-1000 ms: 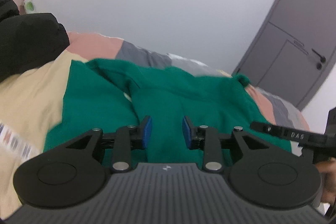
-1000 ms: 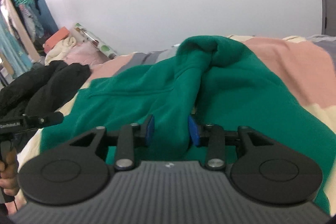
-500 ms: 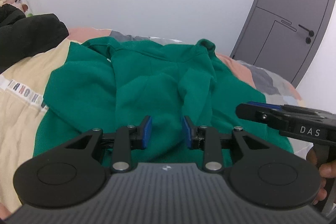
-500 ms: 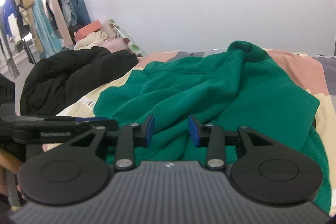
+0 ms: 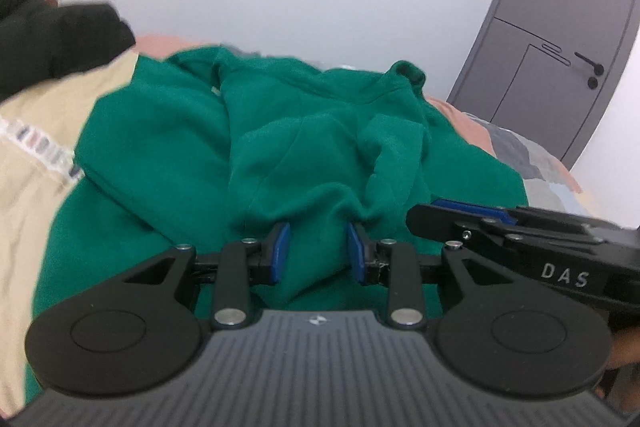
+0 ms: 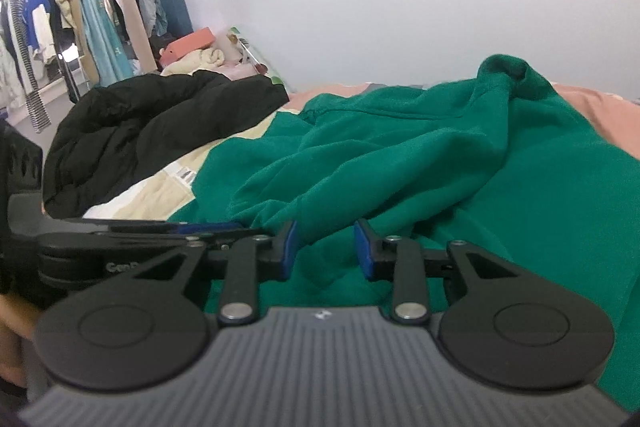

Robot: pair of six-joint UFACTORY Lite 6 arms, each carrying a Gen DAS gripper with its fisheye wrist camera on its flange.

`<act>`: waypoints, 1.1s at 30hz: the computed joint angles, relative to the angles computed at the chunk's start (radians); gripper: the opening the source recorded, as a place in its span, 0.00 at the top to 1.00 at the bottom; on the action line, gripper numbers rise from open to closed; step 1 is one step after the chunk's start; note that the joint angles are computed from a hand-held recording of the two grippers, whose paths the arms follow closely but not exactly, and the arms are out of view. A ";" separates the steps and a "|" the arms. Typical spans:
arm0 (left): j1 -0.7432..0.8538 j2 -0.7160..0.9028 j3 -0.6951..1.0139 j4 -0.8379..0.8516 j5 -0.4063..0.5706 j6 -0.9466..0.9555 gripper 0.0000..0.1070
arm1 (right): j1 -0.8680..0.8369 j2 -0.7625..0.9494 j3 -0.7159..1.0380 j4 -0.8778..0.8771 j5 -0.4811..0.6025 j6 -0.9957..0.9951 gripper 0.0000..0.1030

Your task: Fold large clothes

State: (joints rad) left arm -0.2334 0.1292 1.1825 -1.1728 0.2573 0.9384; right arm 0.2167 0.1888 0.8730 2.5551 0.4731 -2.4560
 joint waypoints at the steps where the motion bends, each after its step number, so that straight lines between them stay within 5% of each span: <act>1: 0.004 0.017 0.009 -0.006 0.006 0.000 0.66 | 0.000 0.021 0.013 0.005 -0.001 -0.001 0.70; 11: -0.010 0.129 0.059 0.077 -0.012 -0.061 0.66 | 0.002 0.201 0.136 -0.077 -0.032 0.081 0.74; 21: -0.017 0.128 0.054 0.059 -0.026 -0.045 0.65 | 0.013 0.185 0.116 -0.054 -0.042 0.076 0.74; 24: -0.007 0.082 0.021 0.059 -0.009 -0.048 0.55 | -0.001 0.129 0.080 -0.109 -0.049 0.144 0.72; 28: -0.016 -0.051 -0.069 0.234 -0.020 -0.233 0.50 | -0.009 -0.022 -0.017 -0.148 -0.101 0.166 0.71; 33: -0.019 -0.213 -0.135 0.544 0.031 -0.555 0.50 | 0.016 -0.228 -0.111 -0.126 -0.289 0.113 0.70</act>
